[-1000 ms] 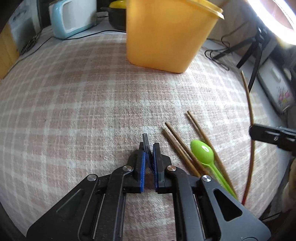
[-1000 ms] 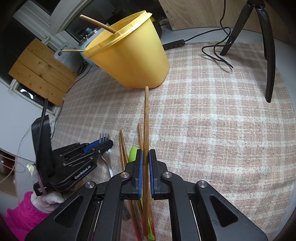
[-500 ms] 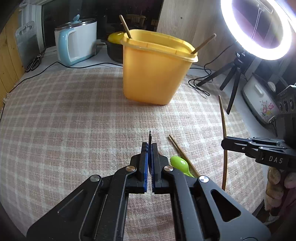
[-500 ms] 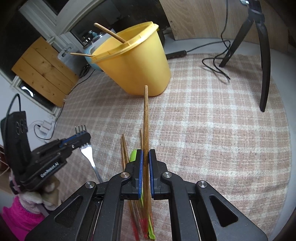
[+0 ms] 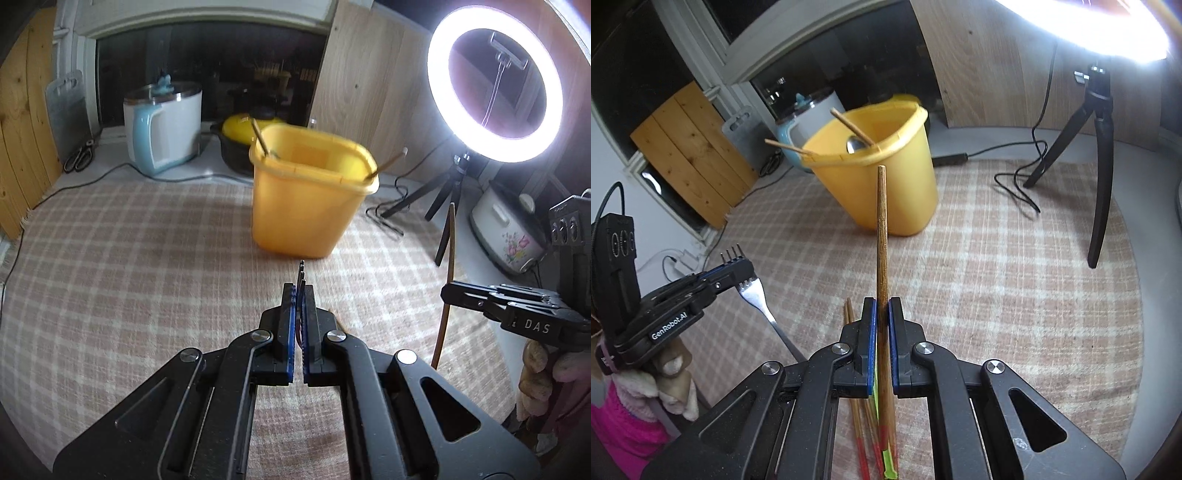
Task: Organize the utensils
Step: 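Carry the metal fork and chopsticks with both tools over the yellow bin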
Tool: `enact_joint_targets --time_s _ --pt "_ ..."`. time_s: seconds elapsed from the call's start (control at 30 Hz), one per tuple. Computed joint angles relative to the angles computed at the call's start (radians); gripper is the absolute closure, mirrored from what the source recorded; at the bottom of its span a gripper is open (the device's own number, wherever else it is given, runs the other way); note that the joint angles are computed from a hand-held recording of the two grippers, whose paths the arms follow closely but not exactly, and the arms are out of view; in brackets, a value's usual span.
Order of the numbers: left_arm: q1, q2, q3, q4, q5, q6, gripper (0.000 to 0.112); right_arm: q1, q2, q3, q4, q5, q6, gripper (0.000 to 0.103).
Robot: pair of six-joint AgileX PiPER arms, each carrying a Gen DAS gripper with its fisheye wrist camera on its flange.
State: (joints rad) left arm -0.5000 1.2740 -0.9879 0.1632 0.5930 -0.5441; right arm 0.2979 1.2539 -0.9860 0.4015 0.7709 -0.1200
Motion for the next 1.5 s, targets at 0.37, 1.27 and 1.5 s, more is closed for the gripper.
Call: enact_joint_targets --time_s 0.37,1.27,1.5 --pt "0.059 -0.013 -0.107 -0.008 0.017 0.072 0.112 0.012 -0.024 -0.089 -0.057 -0.02 0.044 0.098" --pt "0.197 0.219 -0.519 -0.016 -0.006 0.176 0.112 0.03 0.218 -0.531 -0.248 -0.081 0.167 0.098" --pt "0.212 0.293 -0.604 -0.002 0.004 0.168 0.112 0.054 0.261 -0.603 -0.328 -0.097 0.197 0.098"
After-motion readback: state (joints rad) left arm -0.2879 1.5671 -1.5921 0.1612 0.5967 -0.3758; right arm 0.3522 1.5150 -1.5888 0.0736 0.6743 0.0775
